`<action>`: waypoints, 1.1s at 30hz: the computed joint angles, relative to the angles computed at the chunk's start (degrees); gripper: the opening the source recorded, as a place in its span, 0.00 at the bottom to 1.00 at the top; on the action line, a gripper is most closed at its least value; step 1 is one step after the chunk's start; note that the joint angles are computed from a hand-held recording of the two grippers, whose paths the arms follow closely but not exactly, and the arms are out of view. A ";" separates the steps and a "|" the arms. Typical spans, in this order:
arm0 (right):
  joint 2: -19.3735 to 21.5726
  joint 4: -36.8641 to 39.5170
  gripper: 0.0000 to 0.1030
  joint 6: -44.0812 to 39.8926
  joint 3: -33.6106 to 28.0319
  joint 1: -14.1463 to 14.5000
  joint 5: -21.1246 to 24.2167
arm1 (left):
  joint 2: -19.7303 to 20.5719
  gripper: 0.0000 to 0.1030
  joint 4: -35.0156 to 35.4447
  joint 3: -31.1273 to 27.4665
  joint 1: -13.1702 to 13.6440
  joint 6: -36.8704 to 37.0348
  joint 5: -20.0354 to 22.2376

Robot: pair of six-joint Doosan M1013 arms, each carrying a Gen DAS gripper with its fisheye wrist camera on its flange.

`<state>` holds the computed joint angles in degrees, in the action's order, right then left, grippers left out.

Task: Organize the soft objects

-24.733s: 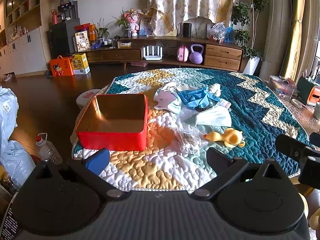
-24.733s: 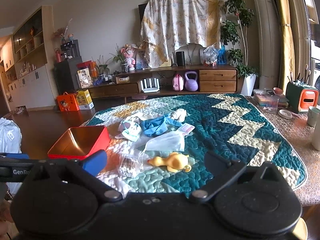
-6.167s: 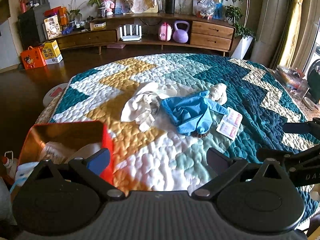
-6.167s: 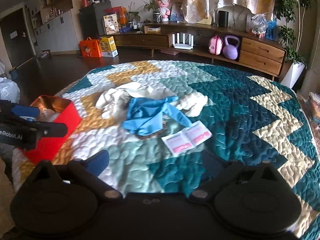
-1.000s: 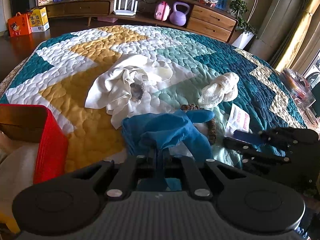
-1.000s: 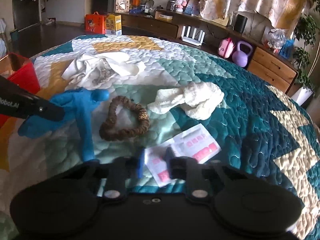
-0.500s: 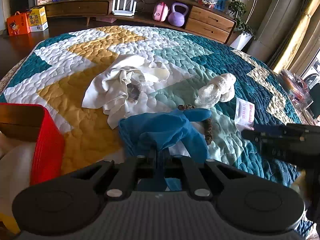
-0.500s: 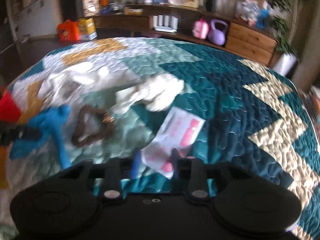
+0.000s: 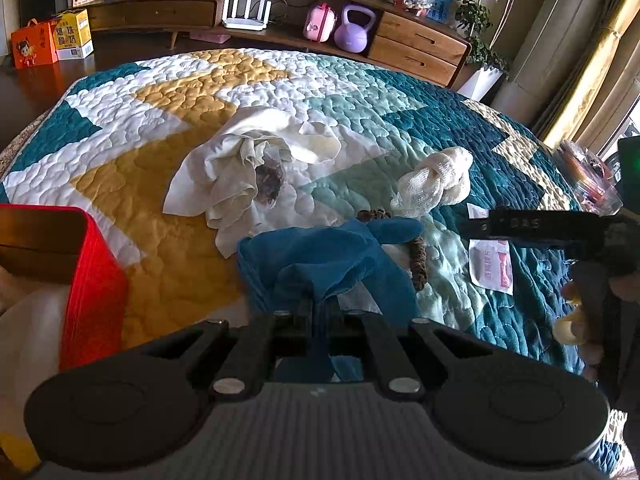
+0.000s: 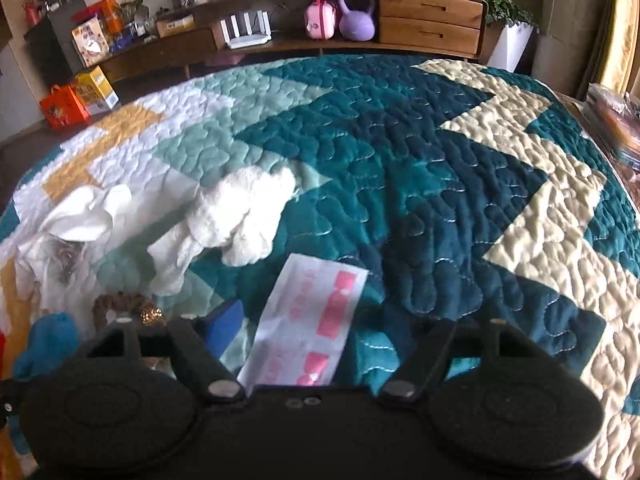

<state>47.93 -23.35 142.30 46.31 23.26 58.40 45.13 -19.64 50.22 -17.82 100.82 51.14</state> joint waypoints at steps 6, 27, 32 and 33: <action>3.33 -4.40 0.74 0.14 -5.42 1.27 6.04 | 0.24 0.05 -0.43 -0.19 0.15 0.06 0.18; -3.59 -8.03 0.33 -1.36 5.09 3.03 -3.09 | -1.62 0.05 -1.90 2.08 0.76 0.63 -1.14; -6.01 -7.20 0.33 -1.93 7.46 4.16 -5.58 | -3.53 0.05 -2.84 4.19 0.94 1.77 -2.11; -6.40 -7.24 0.33 -1.98 7.80 4.40 -6.00 | -3.86 0.05 -3.11 4.49 1.01 1.99 -2.21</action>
<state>41.53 -30.59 140.33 54.12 27.66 52.40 41.27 -22.74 54.71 -16.81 102.81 48.93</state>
